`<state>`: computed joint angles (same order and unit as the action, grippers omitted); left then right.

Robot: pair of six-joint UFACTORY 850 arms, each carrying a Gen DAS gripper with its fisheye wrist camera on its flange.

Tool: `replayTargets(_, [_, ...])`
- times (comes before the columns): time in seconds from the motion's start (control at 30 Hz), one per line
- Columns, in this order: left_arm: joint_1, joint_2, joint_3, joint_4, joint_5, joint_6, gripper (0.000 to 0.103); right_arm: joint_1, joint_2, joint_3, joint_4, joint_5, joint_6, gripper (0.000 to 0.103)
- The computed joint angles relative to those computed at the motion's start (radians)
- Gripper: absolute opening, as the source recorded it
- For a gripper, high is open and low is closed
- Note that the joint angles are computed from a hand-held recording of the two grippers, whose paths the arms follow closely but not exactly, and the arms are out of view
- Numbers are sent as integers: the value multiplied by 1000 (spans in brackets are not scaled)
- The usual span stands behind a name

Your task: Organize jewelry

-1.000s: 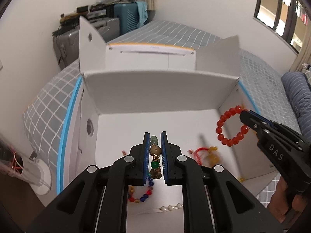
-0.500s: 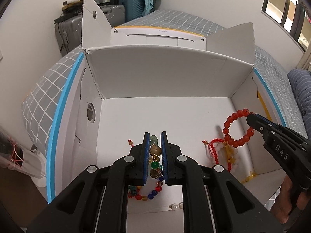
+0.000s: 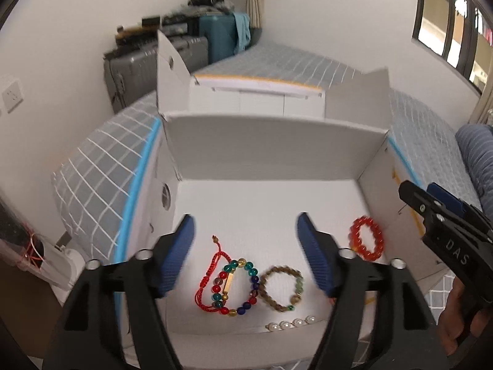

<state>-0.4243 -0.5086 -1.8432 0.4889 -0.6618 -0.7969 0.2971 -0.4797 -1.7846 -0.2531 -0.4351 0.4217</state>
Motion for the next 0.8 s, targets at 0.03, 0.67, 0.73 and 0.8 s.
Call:
replayTargets(0.03, [-4, 15, 16, 21, 8, -22, 79, -2, 27, 33, -8, 25, -1, 63])
replayTargets(0.67, [-84, 256, 367, 312, 96, -336, 97, 7, 306, 448, -192, 216, 198, 95])
replayTargets(0.73, [-90, 264, 390, 325, 90, -350, 97, 10, 314, 470, -176, 220, 191, 95])
replayTargets(0.8, [-97, 277, 419, 350, 90, -381, 97, 14, 319, 485, -175, 218, 195, 95])
